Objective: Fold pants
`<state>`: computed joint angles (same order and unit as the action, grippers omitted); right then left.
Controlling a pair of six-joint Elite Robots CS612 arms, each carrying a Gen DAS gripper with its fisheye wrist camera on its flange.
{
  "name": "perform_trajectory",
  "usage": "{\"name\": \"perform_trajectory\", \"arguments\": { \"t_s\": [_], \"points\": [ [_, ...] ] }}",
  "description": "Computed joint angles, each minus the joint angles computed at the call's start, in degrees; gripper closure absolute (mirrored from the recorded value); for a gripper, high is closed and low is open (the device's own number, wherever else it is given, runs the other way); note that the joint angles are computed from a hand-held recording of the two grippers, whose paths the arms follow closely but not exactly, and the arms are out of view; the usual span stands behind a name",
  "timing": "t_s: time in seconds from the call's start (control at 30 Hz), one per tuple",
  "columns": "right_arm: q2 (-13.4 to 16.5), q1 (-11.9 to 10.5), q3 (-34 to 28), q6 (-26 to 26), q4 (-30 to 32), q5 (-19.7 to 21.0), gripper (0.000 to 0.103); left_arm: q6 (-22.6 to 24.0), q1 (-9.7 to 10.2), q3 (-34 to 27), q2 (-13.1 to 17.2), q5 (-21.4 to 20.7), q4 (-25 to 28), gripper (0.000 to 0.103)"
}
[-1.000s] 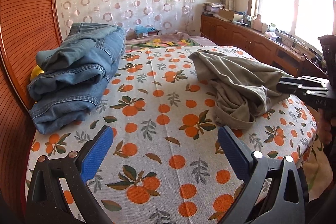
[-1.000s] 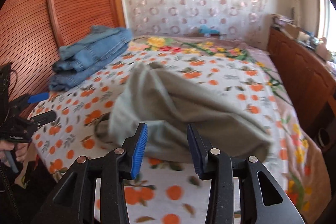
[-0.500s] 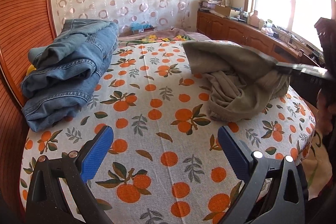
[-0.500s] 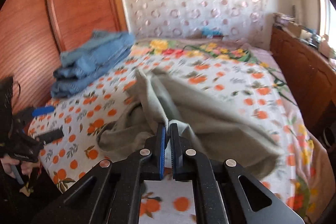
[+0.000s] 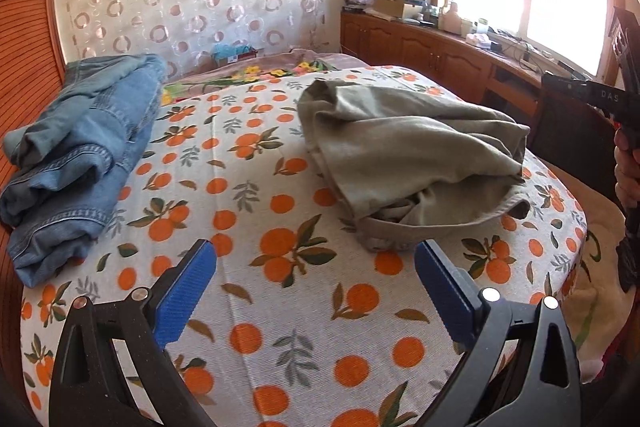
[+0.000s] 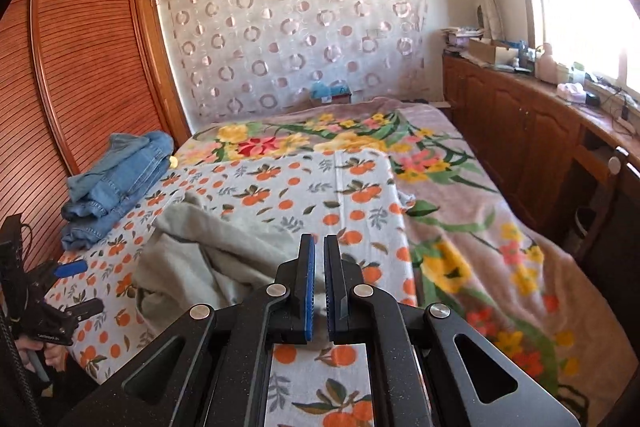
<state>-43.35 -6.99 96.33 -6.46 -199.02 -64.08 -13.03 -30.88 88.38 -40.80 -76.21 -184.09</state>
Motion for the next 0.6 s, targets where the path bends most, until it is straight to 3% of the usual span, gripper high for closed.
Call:
{"name": "perform_trajectory", "arguments": {
  "t_s": [0.1, 0.17, 0.23, 0.43, 0.6],
  "points": [
    [-0.52, 0.24, 0.4, -1.16, 2.01, 0.22, 0.095, 0.37, 0.14, -0.88, 0.48, -2.25, 1.11, 0.006],
    [-0.63, 0.63, 0.5, -1.8, 3.62, 0.61, 0.088, 0.62, 0.31, -1.63, 0.9, -3.77, 2.07, 0.012],
    [-0.81, 0.81, 0.24, -3.12, 5.77, 1.32, 0.085, 1.13, 0.41, -2.76, 1.45, -5.1, 3.53, 0.025],
    [-1.07, 1.79, -0.01, -8.73, 12.09, 3.18, 0.062, 4.57, 0.62, -5.96, 2.97, -8.04, 6.91, 0.041],
    [-1.31, 2.38, -0.4, -11.94, 16.94, 1.41, 0.06, 5.26, 0.97, -7.56, 3.57, -10.88, 8.98, 0.055]
  ]
}}
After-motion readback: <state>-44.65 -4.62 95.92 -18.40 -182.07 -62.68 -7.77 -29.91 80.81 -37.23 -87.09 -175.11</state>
